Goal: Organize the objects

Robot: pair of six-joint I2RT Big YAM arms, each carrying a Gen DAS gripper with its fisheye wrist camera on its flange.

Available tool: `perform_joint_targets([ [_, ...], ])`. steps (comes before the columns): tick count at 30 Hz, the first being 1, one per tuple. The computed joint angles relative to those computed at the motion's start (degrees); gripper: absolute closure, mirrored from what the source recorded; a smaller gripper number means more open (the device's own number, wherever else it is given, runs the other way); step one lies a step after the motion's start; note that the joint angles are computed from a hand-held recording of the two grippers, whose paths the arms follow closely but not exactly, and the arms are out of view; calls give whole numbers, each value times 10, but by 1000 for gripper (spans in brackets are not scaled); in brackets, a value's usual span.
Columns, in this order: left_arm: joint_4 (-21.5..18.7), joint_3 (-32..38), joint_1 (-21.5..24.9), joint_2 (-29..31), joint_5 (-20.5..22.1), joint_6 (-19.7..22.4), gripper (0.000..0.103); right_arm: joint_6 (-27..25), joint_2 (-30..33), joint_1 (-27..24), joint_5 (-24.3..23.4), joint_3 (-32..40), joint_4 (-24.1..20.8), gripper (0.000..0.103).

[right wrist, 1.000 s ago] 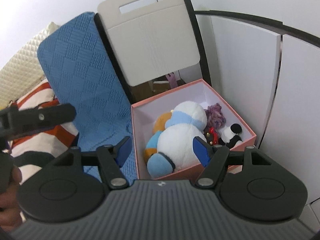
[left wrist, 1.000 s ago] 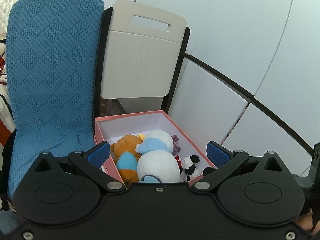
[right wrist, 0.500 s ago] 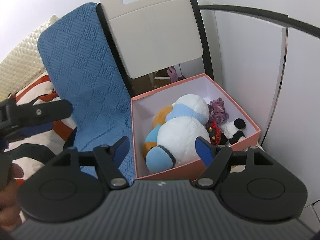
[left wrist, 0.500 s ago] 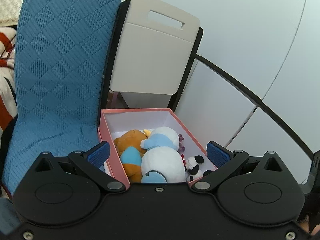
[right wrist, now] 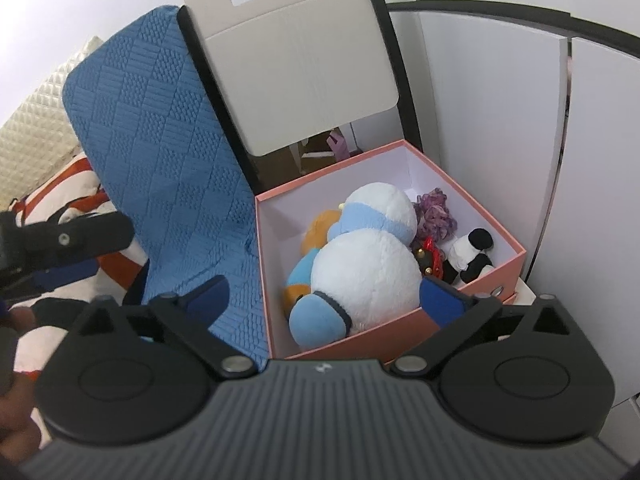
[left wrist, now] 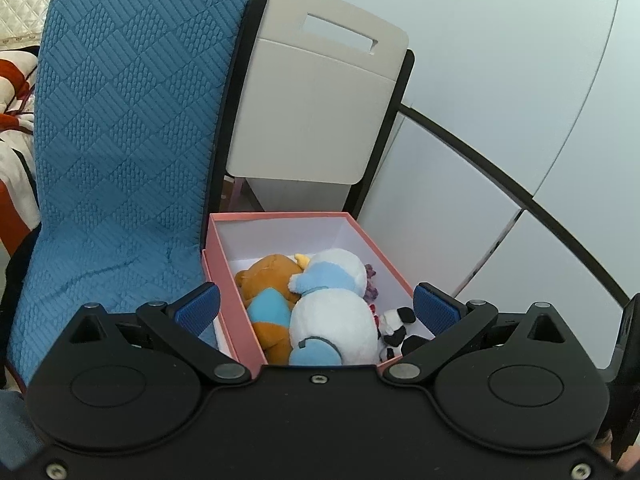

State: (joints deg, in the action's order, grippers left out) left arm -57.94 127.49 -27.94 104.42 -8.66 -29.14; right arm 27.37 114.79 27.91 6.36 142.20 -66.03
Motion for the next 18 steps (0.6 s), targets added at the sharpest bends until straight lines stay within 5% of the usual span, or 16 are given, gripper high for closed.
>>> perform_joint_targets([
  [18, 1, -6, 5, -5, -4, -2, 0, 4, 29, 7, -8, 45, -43, 0],
])
